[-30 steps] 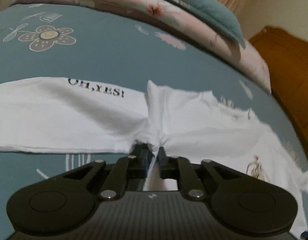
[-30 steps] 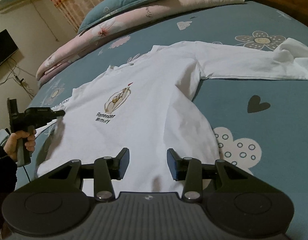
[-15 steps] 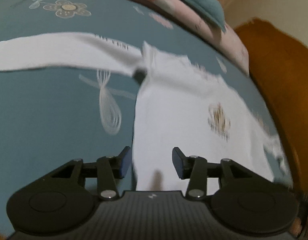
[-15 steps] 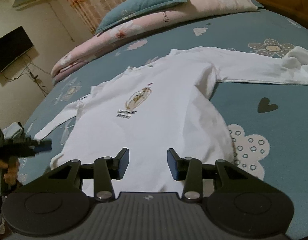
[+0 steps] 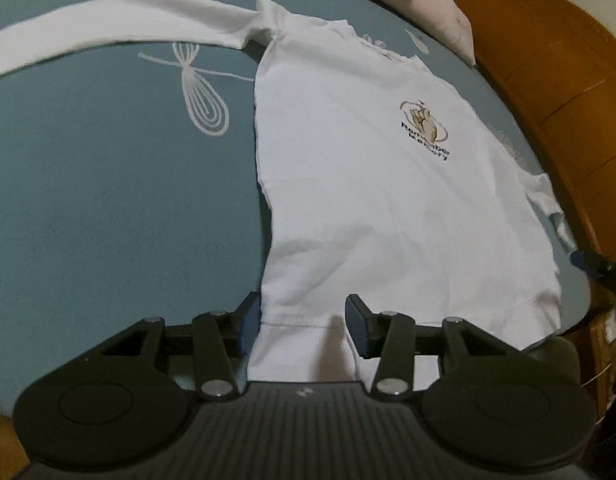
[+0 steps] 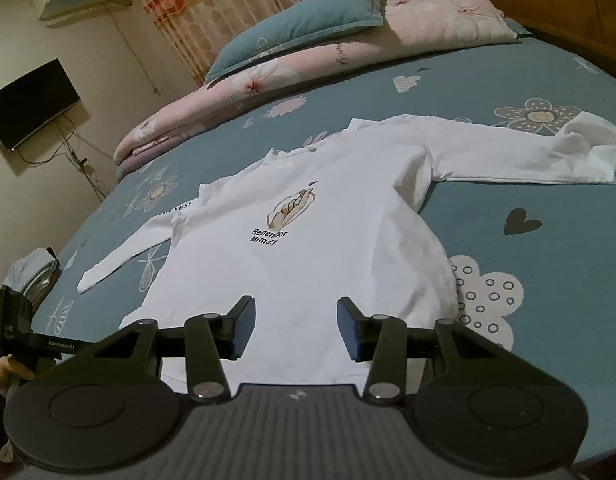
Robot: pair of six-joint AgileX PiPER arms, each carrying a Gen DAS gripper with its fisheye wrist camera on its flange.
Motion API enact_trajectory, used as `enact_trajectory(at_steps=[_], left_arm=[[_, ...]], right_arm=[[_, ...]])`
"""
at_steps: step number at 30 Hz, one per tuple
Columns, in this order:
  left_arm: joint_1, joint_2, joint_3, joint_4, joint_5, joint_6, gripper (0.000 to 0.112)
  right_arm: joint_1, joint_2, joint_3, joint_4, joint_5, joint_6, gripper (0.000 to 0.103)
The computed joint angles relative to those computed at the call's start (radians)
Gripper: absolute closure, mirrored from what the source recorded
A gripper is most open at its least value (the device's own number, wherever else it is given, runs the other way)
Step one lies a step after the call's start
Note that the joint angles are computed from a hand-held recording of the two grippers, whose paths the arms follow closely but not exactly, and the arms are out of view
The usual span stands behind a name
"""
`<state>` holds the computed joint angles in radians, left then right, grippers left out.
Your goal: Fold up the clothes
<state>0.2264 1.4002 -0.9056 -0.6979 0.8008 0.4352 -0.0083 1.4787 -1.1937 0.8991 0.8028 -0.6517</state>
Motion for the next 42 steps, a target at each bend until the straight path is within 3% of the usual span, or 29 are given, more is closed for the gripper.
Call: enact_trajectory(at_steps=[2,3,4,5,11,17,19,24,28,32,37,40,42], left_arm=[[0.009,-0.011,0.013,-0.006,0.002,0.002,0.073],[0.005,-0.017,0.016,0.009,-0.002,-0.014,0.085],[-0.009,-0.021,0.013,0.049,-0.008,-0.055,0.104],[-0.021,-0.021,0.004,0.089,-0.007,-0.102,0.108],[-0.054,-0.076,-0.047,0.219,0.075,-0.220,0.108],[-0.263,-0.089,-0.143,0.612,0.075,-0.520,0.095],[-0.336,-0.095,-0.175,0.643,0.050,-0.533,0.078],[-0.631,-0.001,-0.303,0.783,0.006,-0.559,0.068],[-0.843,0.126,-0.405,0.842,-0.046,-0.497,0.048],[-0.973,0.238,-0.503,0.815,-0.093,-0.399,0.042],[-1.061,0.397,-0.680,0.840,-0.083,-0.495,0.041],[-1.126,0.509,-0.781,1.031,-0.048,-0.685,0.041],[-1.173,0.600,-0.869,1.218,0.036,-0.850,0.041]], right_arm=[[0.001,-0.003,0.003,-0.003,0.001,-0.001,0.053],[0.002,-0.005,0.005,-0.006,-0.001,-0.002,0.053],[0.004,-0.004,0.004,-0.008,-0.001,-0.002,0.053],[0.005,-0.003,0.003,-0.011,0.000,-0.003,0.053],[-0.006,-0.004,0.003,-0.026,0.006,0.008,0.053],[-0.064,0.001,0.000,-0.064,-0.007,0.092,0.053],[-0.092,-0.002,0.008,-0.080,-0.014,0.127,0.053],[-0.157,-0.001,0.039,-0.123,-0.038,0.217,0.053],[-0.207,-0.012,0.082,-0.083,-0.037,0.195,0.051],[-0.255,-0.026,0.117,-0.039,-0.018,0.141,0.048],[-0.331,-0.032,0.160,0.003,-0.002,0.079,0.044],[-0.370,-0.027,0.177,0.031,0.016,0.051,0.044],[-0.385,-0.027,0.185,0.041,0.019,0.036,0.044]])
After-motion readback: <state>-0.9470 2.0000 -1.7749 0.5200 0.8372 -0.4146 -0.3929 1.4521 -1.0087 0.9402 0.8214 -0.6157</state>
